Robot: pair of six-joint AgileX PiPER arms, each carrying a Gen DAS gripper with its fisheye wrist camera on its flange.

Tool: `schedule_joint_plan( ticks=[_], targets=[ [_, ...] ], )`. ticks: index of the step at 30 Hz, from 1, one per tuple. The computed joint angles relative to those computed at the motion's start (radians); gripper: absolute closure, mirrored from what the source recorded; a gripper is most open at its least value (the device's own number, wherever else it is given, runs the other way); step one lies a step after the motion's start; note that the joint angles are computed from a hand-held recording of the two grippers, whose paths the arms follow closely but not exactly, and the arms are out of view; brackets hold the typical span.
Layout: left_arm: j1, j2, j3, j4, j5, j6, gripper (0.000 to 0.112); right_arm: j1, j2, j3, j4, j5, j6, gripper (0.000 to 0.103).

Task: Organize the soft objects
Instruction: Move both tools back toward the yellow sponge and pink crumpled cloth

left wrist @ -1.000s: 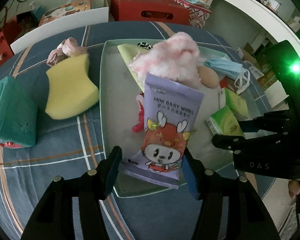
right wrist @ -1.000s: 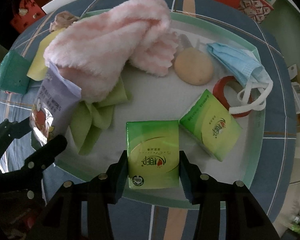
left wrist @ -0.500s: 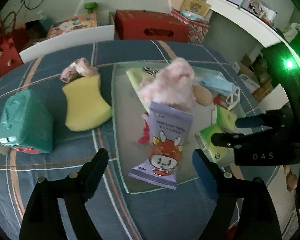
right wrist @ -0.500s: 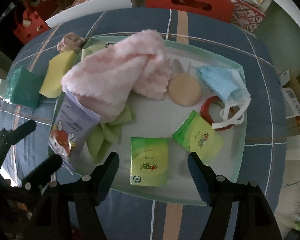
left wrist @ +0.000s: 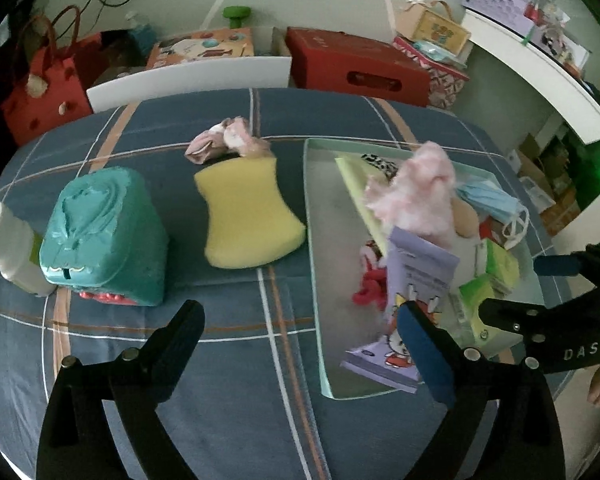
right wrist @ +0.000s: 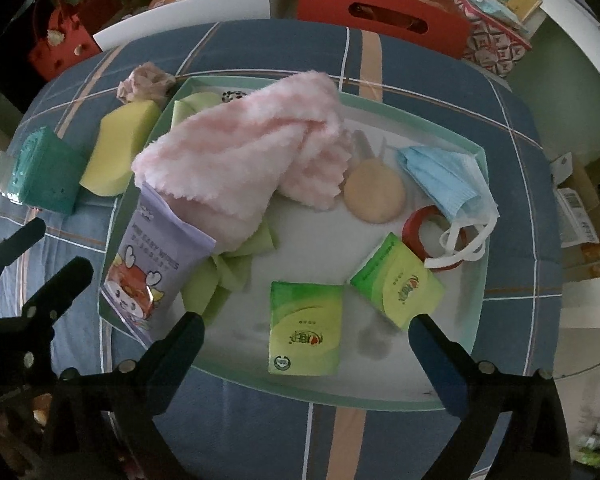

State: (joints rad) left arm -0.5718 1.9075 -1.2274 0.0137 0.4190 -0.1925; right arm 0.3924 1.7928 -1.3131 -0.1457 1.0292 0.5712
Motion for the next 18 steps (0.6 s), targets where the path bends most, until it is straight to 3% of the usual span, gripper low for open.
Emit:
schedule_joint_plan(
  ticks=[5, 18],
  targets=[
    [0.007, 0.004, -0.004, 0.021, 0.005, -0.019, 0.015, 0.009, 0.013, -0.02, -0.009, 0.014, 0.002, 0.0],
    [0.061, -0.034, -0.021, -0.159, 0.045, 0.175, 0.015, 0.024, 0.009, -0.092, -0.02, 0.049, 0.002, 0.0]
  ],
)
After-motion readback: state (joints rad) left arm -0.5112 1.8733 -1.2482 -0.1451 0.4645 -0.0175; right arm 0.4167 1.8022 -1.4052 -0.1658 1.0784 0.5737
